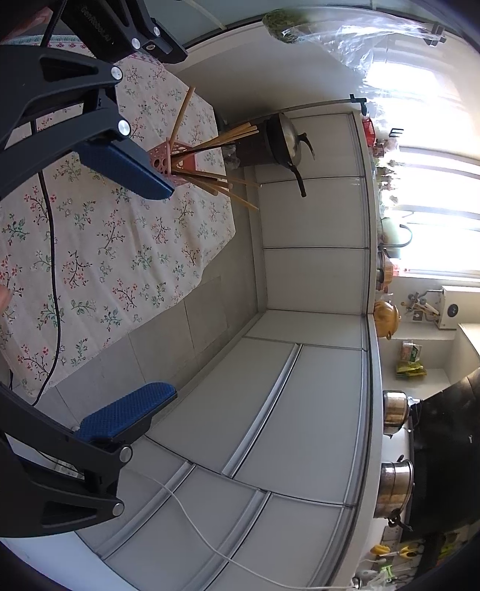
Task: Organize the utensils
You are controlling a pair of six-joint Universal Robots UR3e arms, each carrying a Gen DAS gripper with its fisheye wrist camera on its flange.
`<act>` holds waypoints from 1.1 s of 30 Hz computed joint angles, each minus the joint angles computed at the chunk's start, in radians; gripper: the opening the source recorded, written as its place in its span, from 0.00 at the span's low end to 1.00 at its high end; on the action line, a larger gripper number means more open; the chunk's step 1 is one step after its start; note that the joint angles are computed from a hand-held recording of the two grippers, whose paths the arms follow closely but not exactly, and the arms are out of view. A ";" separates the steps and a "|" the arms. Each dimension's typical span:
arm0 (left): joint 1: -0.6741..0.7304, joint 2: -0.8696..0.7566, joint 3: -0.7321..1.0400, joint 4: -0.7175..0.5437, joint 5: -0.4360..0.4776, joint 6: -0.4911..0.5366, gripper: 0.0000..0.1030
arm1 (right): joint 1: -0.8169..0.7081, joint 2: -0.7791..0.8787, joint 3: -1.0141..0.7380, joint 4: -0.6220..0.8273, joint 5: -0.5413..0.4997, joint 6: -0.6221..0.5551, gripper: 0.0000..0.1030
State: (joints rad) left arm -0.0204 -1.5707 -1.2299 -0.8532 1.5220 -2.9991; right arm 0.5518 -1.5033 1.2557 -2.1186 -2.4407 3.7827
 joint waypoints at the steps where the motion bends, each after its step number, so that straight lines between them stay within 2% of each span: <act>1: 0.000 -0.002 0.002 -0.003 0.000 -0.002 0.93 | -0.001 -0.001 0.001 -0.001 0.000 0.001 0.94; 33: 0.000 -0.013 -0.004 -0.010 -0.002 -0.005 0.93 | -0.016 -0.003 0.013 -0.009 0.030 0.006 0.94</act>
State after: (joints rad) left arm -0.0208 -1.5840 -1.2341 -0.8632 1.5204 -3.0041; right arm 0.5360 -1.5065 1.2690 -2.1279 -2.4103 3.7887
